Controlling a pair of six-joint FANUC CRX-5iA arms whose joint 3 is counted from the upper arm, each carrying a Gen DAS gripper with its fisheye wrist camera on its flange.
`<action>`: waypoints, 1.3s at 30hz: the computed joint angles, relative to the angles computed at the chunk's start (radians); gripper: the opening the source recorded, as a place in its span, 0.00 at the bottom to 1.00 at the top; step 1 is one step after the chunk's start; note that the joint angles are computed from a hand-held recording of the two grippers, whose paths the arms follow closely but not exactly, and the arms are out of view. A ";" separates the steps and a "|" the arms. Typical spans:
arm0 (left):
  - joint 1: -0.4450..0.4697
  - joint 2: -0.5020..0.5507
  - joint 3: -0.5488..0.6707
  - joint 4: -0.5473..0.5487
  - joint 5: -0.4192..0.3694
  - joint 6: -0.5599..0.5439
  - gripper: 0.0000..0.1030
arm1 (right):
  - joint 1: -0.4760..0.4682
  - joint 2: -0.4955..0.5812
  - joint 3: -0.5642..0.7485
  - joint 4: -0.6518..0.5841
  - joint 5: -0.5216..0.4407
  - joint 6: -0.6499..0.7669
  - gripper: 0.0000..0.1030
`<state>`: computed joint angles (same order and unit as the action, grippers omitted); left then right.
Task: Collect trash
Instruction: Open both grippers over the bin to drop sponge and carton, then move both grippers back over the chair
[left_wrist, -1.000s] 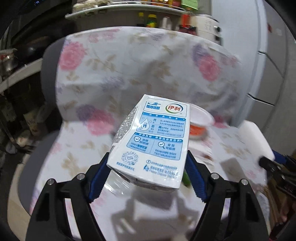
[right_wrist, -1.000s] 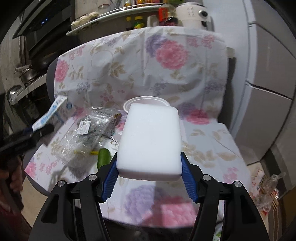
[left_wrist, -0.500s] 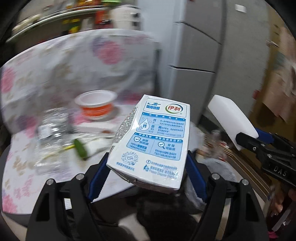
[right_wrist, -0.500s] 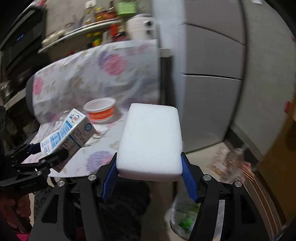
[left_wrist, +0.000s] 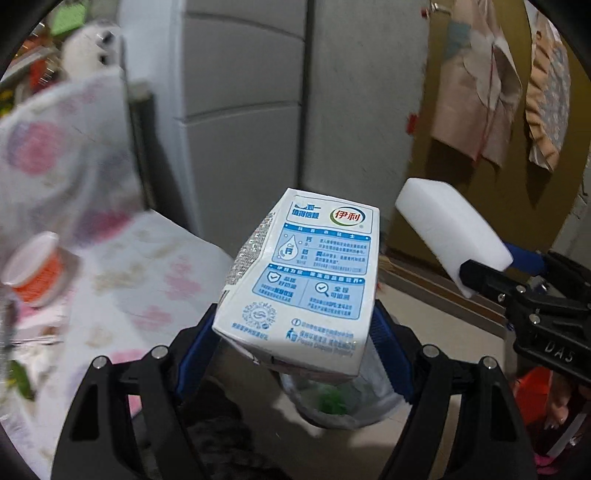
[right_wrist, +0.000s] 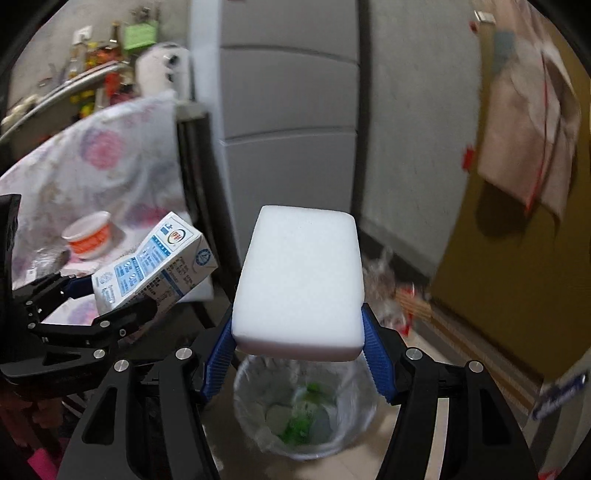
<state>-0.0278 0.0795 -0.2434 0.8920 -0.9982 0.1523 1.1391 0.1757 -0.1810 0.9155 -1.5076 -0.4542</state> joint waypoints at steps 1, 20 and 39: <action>-0.013 0.013 0.005 -0.018 0.001 0.014 0.74 | -0.005 -0.014 -0.021 -0.013 0.018 -0.019 0.62; 0.004 0.089 0.076 -0.086 0.013 0.048 0.85 | -0.048 -0.107 -0.143 -0.053 0.114 -0.153 0.78; 0.409 -0.003 0.057 -0.133 0.124 0.241 0.85 | -0.133 0.208 0.294 0.056 0.491 0.341 0.78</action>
<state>0.3809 0.0767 -0.1860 0.7593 -0.8747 0.3930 1.0063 0.3839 0.1130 0.9711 -1.0169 -0.1128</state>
